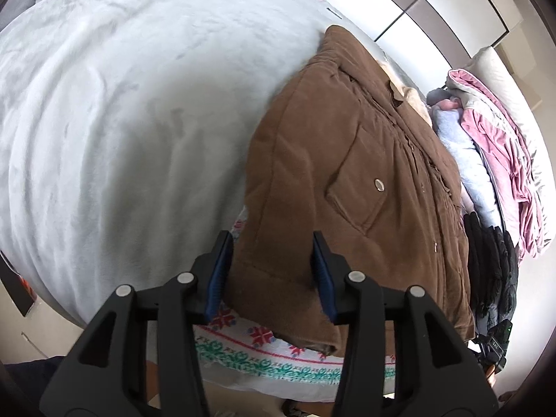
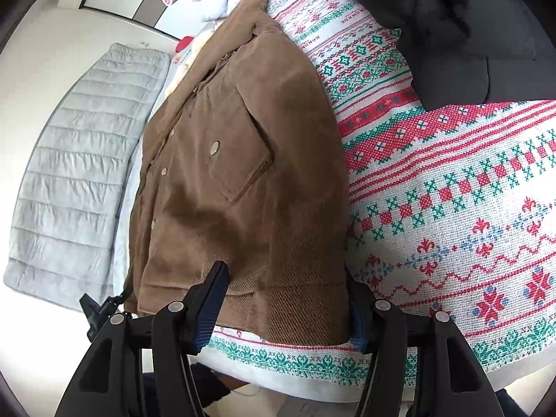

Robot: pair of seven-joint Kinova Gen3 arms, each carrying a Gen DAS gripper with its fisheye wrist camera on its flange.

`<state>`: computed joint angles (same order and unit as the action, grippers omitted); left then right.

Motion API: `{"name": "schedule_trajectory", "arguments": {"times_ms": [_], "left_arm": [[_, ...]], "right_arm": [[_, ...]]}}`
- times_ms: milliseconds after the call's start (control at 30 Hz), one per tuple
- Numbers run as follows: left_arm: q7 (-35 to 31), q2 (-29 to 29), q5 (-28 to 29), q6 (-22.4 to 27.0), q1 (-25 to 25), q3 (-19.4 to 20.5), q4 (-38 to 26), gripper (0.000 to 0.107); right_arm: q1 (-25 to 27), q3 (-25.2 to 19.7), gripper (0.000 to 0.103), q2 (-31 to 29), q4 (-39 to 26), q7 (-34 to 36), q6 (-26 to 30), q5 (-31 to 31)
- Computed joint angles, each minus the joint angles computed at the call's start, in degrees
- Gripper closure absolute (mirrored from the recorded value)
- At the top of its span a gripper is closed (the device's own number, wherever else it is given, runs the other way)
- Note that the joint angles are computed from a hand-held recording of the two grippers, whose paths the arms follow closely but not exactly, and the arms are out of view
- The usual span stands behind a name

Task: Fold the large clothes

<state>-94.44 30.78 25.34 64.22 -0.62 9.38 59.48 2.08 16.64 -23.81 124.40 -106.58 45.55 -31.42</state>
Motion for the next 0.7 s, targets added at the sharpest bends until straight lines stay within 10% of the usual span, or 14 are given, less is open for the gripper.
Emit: {"name": "schedule_trajectory", "arguments": {"times_ms": [467,567,700], "left_arm": [[-3.29,-2.05,-6.1,-4.7,4.21,-0.99,2.42,0.064],[-4.64,-3.24,-5.97,-6.05,3.91,-0.59,3.47,0.079],[-9.09,-6.7,0.83,-11.43,0.06,1.62,7.66,0.081]], "right_arm": [[2.27,-8.17,0.042,0.49,-1.13,-8.34,-1.97,7.88],[1.99,-8.04,0.076,0.68,-1.34,-10.55,-2.06,9.14],[0.56,-3.99,0.088,-3.89,1.31,-8.3,-7.02,5.47]]}}
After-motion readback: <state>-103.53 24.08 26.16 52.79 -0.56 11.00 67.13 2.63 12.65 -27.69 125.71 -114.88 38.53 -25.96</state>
